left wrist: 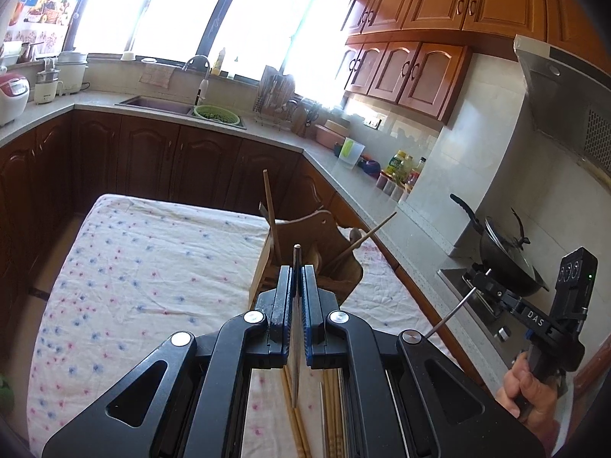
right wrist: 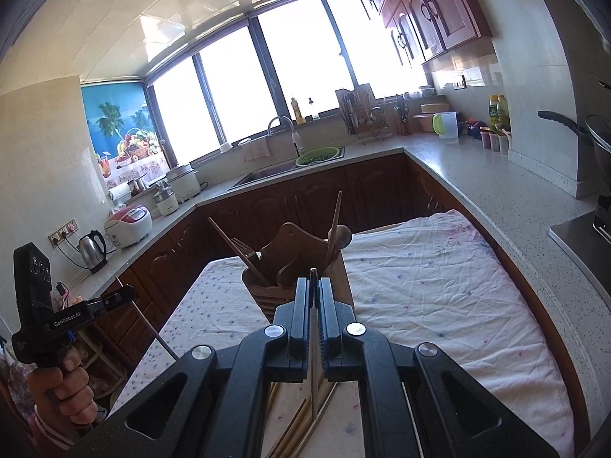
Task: Organize utensils
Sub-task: 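Lift both chopsticks and carry them toward the wooden holder, then lower both held chopsticks upright into the wooden holder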
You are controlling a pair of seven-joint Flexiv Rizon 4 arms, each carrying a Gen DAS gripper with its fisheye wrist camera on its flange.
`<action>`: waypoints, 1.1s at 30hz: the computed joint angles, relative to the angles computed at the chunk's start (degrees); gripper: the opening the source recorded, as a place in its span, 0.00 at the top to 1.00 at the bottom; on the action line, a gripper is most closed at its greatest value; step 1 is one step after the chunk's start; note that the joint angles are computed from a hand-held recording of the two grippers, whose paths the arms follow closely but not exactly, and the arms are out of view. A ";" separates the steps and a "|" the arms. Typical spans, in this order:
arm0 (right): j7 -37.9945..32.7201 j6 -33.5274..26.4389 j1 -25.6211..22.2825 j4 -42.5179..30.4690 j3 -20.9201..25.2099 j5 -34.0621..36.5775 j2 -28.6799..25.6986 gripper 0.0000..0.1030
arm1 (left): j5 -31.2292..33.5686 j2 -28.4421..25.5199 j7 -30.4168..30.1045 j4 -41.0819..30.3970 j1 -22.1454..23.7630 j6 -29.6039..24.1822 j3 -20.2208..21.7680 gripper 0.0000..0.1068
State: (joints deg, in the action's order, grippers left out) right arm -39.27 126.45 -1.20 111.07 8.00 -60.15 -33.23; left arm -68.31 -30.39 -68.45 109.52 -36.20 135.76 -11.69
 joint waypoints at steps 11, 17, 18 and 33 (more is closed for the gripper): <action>1.78 -1.56 3.82 -13.04 0.14 5.07 -4.53 0.96 | -1.35 -5.20 11.82 -15.20 2.60 3.73 0.36 0.97; -0.64 -3.95 7.00 -19.43 0.06 11.12 -7.71 0.96 | -0.98 -10.67 16.29 -25.01 4.97 5.15 -1.04 0.97; -0.91 -4.48 7.19 -20.47 0.32 11.60 -8.44 0.96 | -0.85 -11.56 16.61 -26.24 5.42 5.26 -1.40 0.97; -12.86 -8.60 12.87 -22.85 -0.06 26.25 -15.19 0.96 | 0.26 -20.28 14.57 -29.93 7.97 5.25 -3.84 0.97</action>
State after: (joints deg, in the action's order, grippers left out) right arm -52.13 117.85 11.67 88.23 7.94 -33.90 -48.42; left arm -68.05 -50.67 -53.88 79.59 -28.23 141.01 -15.54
